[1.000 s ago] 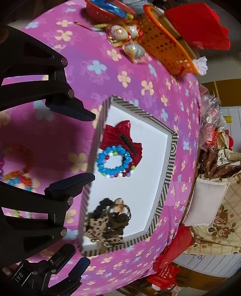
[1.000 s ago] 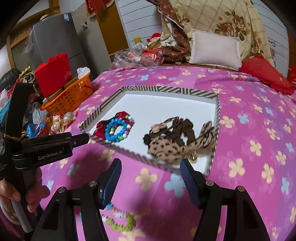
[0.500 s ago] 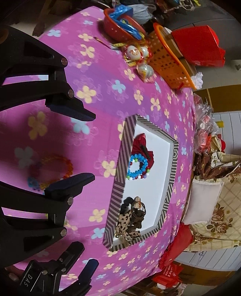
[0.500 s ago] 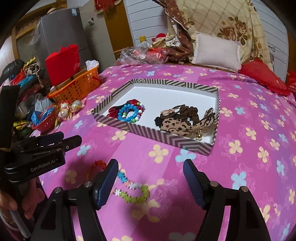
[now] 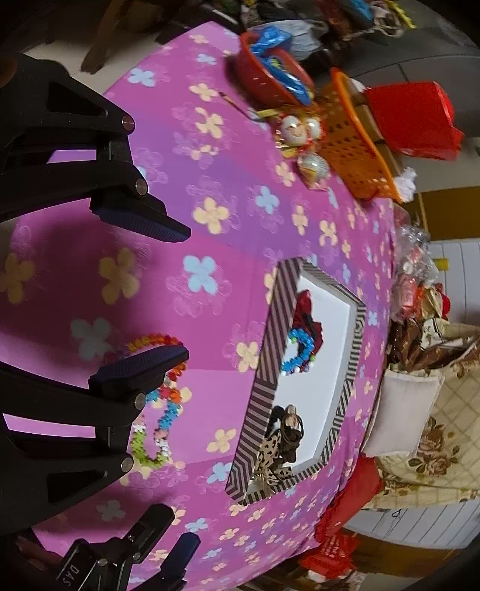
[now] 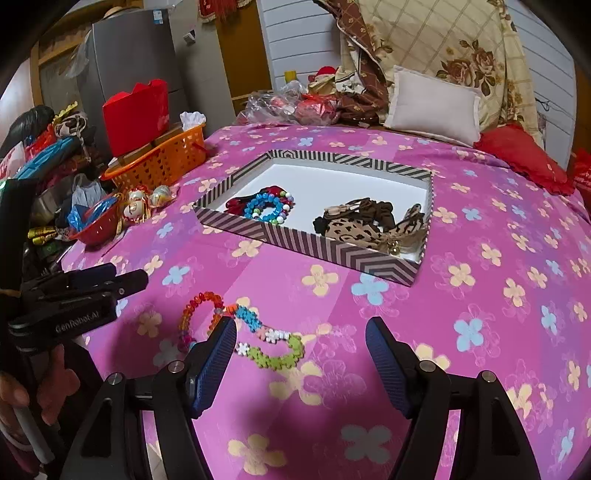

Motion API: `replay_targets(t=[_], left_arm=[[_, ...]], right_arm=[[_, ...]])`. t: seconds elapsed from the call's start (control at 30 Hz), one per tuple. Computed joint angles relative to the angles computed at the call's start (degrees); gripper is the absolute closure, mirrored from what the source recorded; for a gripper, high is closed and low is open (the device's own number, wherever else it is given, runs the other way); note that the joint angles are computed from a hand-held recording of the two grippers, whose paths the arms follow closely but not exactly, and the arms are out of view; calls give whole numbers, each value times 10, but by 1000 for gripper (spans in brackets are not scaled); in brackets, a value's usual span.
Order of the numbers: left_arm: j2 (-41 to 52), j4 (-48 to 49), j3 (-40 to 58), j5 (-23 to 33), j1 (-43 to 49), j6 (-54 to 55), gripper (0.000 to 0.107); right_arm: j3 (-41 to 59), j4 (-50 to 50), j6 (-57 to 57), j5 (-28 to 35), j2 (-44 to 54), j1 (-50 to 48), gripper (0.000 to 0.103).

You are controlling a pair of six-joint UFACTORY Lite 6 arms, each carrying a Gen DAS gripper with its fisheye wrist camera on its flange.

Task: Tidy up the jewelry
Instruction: 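Withdraw both open tools back over the remaining bead bracelets, then grasp orange bead bracelet with left tool while right tool grasps green flower bracelet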

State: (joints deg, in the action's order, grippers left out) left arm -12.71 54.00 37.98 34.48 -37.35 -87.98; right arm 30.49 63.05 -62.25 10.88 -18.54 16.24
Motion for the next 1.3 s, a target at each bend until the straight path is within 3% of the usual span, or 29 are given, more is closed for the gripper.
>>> replay_targets(t=[0.2, 0.63, 1.3], left_arm=[[-31, -32, -42, -24, 31, 24, 49], [8, -80, -45, -93, 55, 66, 49], [104, -45, -10, -127, -24, -1, 45]], right_arm=[[-21, 56, -60, 1, 2, -2, 33], [-26, 91, -103, -15, 38, 15, 33], [-22, 187, -204, 10, 67, -22, 33]])
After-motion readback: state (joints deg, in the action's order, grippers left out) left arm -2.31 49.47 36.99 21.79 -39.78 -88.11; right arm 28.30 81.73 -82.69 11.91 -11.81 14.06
